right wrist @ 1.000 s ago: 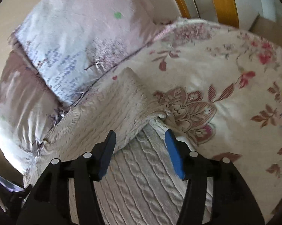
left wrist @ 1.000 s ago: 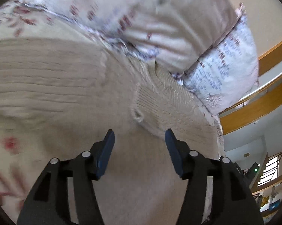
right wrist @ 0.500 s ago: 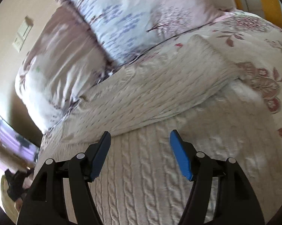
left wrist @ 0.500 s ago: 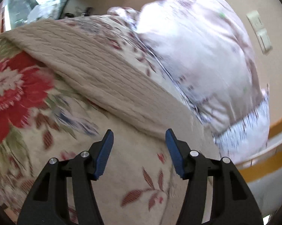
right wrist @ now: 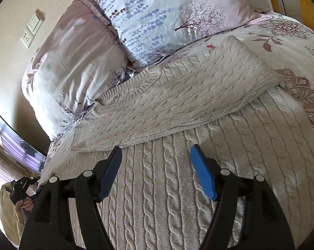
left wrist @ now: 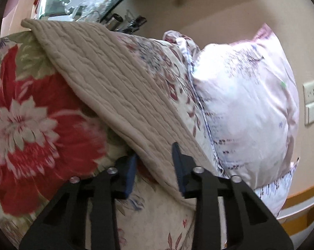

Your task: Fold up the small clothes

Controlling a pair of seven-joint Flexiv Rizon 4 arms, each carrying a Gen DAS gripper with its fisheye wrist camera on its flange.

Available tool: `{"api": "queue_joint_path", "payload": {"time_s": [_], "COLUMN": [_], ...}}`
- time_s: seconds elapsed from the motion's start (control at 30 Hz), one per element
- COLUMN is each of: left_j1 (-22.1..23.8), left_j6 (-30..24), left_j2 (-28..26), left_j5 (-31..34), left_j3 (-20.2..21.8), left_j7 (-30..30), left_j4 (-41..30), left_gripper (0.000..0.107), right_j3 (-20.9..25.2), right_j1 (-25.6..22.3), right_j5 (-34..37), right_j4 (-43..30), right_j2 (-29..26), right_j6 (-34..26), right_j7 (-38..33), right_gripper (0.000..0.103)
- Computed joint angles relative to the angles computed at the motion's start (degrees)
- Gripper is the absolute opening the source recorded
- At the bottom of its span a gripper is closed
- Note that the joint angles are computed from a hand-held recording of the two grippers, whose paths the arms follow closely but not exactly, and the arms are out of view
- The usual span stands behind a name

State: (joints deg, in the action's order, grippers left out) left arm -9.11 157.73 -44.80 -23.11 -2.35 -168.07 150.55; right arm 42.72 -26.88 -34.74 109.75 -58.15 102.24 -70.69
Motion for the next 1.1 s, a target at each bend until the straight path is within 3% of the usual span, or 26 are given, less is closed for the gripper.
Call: {"api": "queue_joint_path", "payload": {"time_s": [0.07, 0.2, 0.4, 0.57, 0.8, 0.9, 0.93, 0.97, 1.03, 1.1], "left_j1": [0.39, -1.50, -7.01, -8.36, -3.84, -2.75, -1.48, -0.38, 1.55, 4.72], "left_j6": [-0.83, -2.29, -6.60, -13.44, -28.45, -38.37, -43.65, -47.79, -49.11, -44.46], "left_j2": [0.28, 2.81, 10.10, 11.77, 3.23, -3.44, -5.77, -7.27, -8.76, -8.77], "left_j5": [-0.02, -2.46, -8.44, -6.61, 8.82, 13.85, 16.19, 17.35, 18.32, 21.18], "left_j3": [-0.01, 0.30, 0.87, -0.72, -8.24, -13.00, -15.72, -17.91, -21.03, -24.17], "left_j7": [0.09, 2.65, 16.24, 30.68, 37.84, 40.60, 42.17, 43.58, 45.03, 45.18], "left_j4": [0.28, 0.15, -4.78, -16.80, -39.08, -48.99, -52.27, -54.24, -54.50, -51.11], "left_gripper": [0.008, 0.006, 0.005, 0.005, 0.005, 0.006, 0.009, 0.019, 0.031, 0.041], "right_j3": [0.86, 2.03, 3.53, 5.65, 3.29, 1.21, 0.58, 0.32, 0.13, 0.45], "right_j1": [-0.76, -1.61, -2.52, -4.12, -4.00, -3.25, -2.86, -2.78, -2.69, -2.64], "right_j5": [-0.41, -0.55, -0.48, 0.49, 1.01, 0.46, 0.32, 0.06, -0.58, -1.65], "right_j4": [-0.15, -0.30, -0.37, 0.22, 2.20, 2.27, 2.07, 1.96, 1.72, 1.48], "right_j2": [-0.64, -1.38, -1.83, -1.57, 1.62, 3.05, 3.52, 3.74, 4.38, 5.25], "right_j6": [-0.38, -0.88, -2.06, -3.09, 0.51, 0.76, 0.46, 0.17, -0.84, -2.18], "right_j7": [-0.12, -0.58, -1.74, -4.27, -4.24, -2.65, -2.19, -2.01, -2.38, -4.31], "right_gripper": [0.070, 0.071, 0.071, 0.071, 0.071, 0.071, 0.071, 0.071, 0.071, 0.071]}}
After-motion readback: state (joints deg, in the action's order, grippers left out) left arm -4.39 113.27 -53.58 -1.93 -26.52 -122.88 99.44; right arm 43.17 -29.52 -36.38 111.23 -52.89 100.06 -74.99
